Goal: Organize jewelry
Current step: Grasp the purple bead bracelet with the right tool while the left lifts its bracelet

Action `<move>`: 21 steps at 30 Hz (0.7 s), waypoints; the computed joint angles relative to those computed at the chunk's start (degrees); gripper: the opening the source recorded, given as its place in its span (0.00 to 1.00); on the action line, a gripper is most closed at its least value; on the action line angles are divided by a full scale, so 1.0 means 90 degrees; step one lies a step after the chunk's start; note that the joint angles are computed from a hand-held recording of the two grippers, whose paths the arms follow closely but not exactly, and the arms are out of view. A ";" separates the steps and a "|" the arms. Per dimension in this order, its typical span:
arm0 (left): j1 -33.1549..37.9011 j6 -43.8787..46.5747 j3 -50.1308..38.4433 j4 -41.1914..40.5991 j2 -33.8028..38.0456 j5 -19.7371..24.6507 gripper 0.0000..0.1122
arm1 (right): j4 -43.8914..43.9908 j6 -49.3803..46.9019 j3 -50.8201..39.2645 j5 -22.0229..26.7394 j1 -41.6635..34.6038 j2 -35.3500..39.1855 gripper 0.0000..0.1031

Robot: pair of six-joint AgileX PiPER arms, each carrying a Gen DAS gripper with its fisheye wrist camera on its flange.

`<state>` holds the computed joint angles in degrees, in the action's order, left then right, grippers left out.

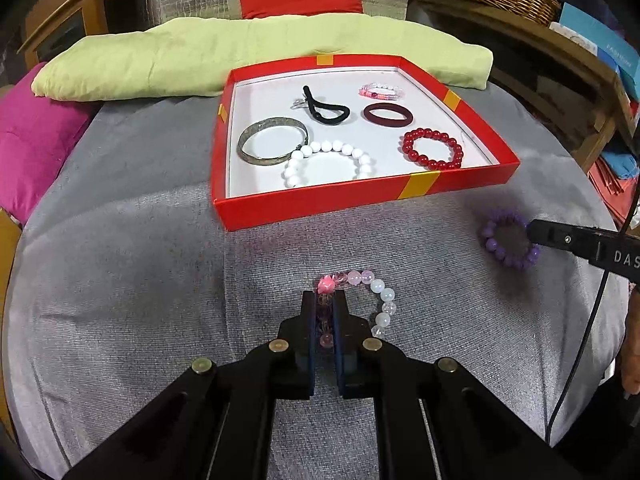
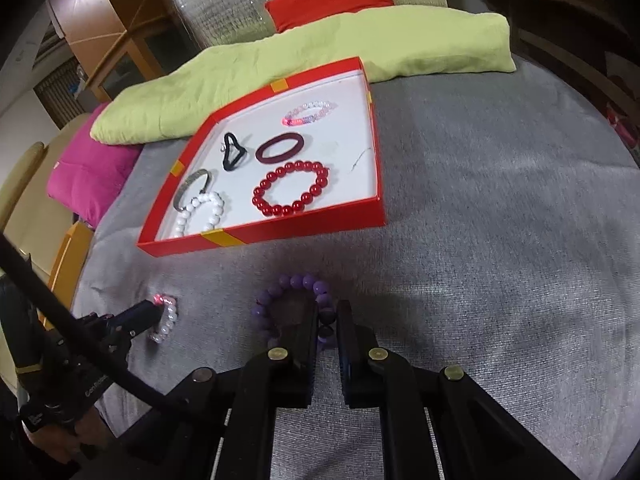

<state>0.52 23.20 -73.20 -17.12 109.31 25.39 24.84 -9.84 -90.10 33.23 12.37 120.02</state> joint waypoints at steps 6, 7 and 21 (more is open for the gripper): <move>0.0072 0.0410 -0.0019 -0.0373 0.0055 0.0046 0.07 | -0.0593 0.0481 -0.0133 0.0011 0.0120 0.0113 0.11; 0.0099 0.0535 -0.0036 -0.0505 0.0066 0.0085 0.07 | -0.0647 0.0481 -0.0142 -0.0001 0.0145 0.0134 0.12; 0.0319 0.1648 0.0250 -0.1790 -0.0404 -0.0080 0.07 | 0.1020 -0.1287 0.0572 -0.0843 0.0272 -0.0440 0.10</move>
<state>3.39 38.04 -70.95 -33.23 105.67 24.67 34.02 -21.42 -84.95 25.64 14.81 116.06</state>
